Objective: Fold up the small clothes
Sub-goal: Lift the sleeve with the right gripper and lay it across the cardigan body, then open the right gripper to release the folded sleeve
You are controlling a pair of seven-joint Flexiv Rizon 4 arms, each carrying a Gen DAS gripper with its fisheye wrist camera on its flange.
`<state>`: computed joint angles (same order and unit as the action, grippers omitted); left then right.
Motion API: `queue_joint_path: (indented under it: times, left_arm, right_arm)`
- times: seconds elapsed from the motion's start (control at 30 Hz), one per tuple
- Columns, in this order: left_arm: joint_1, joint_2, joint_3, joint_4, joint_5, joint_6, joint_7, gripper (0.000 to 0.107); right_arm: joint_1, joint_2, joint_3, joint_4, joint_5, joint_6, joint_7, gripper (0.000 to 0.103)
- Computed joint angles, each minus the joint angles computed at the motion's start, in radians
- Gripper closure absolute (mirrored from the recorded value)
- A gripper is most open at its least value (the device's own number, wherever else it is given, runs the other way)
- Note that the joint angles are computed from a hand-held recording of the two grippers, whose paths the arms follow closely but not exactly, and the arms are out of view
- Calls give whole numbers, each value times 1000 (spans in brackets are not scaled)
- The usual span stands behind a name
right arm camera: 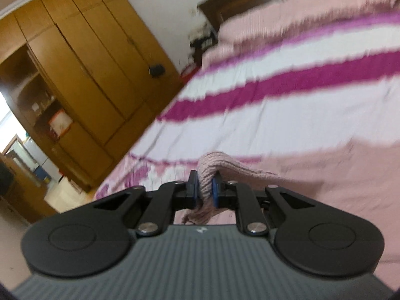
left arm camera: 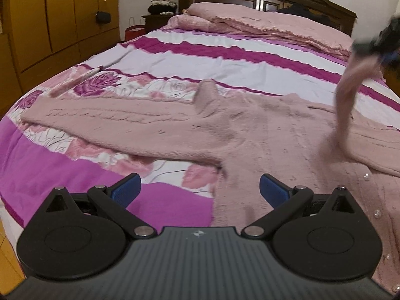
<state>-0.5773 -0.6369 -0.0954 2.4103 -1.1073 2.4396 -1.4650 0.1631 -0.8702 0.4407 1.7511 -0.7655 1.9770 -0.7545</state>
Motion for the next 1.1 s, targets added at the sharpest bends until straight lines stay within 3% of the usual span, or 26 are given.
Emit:
queue_joint_path:
  times: [0.17, 0.3, 0.33, 0.37, 0.43, 0.5, 0.63, 0.87, 0.97, 1.1]
  left_arm:
    - [9, 3, 7, 20, 7, 2, -10, 4]
    - [14, 0, 11, 14, 5, -1, 3, 4]
    - [14, 0, 11, 12, 5, -2, 6, 4]
    - [16, 0, 12, 9, 7, -3, 10, 4]
    - [18, -1, 14, 1, 13, -3, 20, 4]
    - [20, -1, 15, -7, 20, 0, 28, 4]
    - [22, 2, 15, -26, 38, 1, 54, 4]
    - [18, 13, 26, -90, 68, -10, 180, 4]
    - [21, 13, 24, -140, 68, -30, 250, 4]
    - [43, 2, 9, -218, 68, -105, 297, 4]
  right_arm:
    - [-107, -161, 206, -73, -125, -156, -11, 87]
    - [-70, -171, 199, -95, -67, -188, -49, 85]
    - [-59, -170, 189, -104, -53, -195, -60, 78]
    - [-43, -154, 166, -98, -31, -186, -67, 72]
    - [0, -122, 101, -80, 27, -132, -85, 42]
    - [39, -86, 34, -45, 97, -40, -110, 36]
    - [30, -69, 1, -13, 116, 19, -91, 36]
    - [152, 47, -229, 136, 338, 135, -122, 36]
    - [180, 75, -296, 171, 431, 137, -148, 36]
    - [280, 109, -440, 196, 621, 110, -216, 36]
